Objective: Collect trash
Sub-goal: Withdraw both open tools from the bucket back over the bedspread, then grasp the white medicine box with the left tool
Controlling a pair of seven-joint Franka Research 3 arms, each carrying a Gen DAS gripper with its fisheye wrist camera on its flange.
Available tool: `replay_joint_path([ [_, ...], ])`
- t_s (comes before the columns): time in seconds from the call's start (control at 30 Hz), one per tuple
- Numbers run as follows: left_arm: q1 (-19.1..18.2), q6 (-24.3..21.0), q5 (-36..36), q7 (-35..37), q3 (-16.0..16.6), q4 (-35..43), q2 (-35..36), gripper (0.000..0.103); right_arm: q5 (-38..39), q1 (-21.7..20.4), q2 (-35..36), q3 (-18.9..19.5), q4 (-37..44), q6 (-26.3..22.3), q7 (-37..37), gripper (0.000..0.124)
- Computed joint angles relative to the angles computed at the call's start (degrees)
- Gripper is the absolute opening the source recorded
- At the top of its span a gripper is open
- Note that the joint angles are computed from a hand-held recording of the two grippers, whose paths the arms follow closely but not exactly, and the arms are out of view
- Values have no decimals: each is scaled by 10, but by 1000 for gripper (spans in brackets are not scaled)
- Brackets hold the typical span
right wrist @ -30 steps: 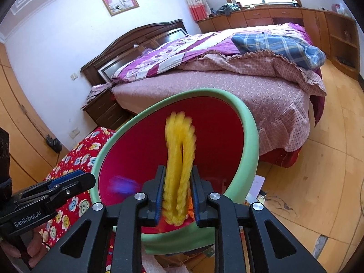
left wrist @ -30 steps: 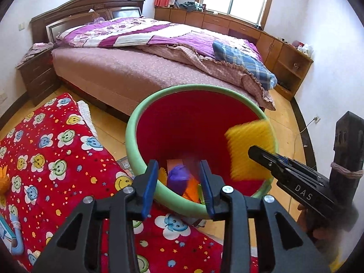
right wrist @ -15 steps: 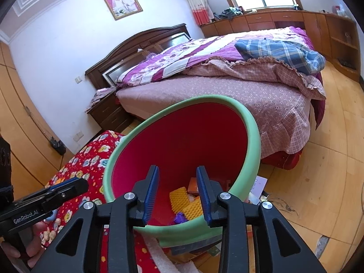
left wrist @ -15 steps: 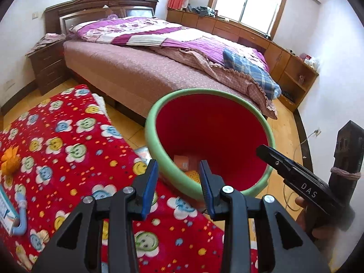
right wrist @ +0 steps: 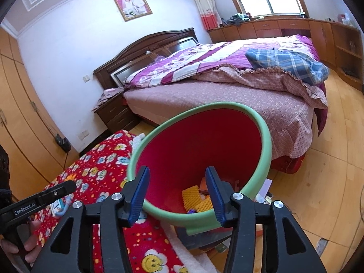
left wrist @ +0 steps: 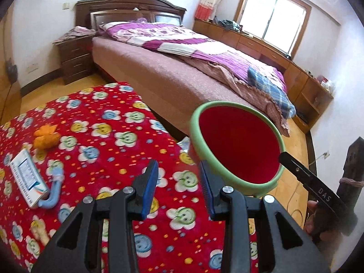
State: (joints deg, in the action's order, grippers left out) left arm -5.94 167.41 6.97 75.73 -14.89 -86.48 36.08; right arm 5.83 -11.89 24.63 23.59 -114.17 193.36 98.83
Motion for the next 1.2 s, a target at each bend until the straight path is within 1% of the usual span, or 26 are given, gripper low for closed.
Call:
replay_joint_path([
  [0.23, -2, 35, 13, -50, 31, -67, -47, 37, -18, -9, -9, 24, -10, 1, 4, 55],
  [0.3, -6, 47, 22, -72, 46, -88, -62, 37, -24, -12, -10, 32, -11, 0, 5, 55],
  [0.57, -7, 79, 55, -153, 85, -155, -104, 37, -26, 7, -13, 36, -9, -10, -4, 55],
  [0.63, -9, 85, 65, -177, 101, -170, -114, 37, -22, 14, -12, 35, -6, -15, -11, 55],
  [0.73, -25, 85, 89, -222, 136, -181, -122, 38, -11, 32, -11, 27, -2, -20, -24, 56],
  [0.77, -26, 85, 96, -235, 143, -184, -123, 38, -7, 39, -11, 23, 0, -22, -28, 56],
  [0.93, -7, 88, 112, -279, 151, -196, -125, 38, 18, 68, -5, 10, 13, -34, -55, 56],
  [1.03, -17, 80, 131, -319, 178, -195, -122, 40, 35, 79, 0, 5, 22, -42, -73, 56],
  [1.1, -23, 75, 148, -346, 194, -193, -119, 40, 50, 94, 6, -4, 30, -48, -82, 56],
  [1.2, -19, 64, 166, -369, 197, -187, -113, 41, 68, 97, 17, 1, 42, -57, -100, 56],
])
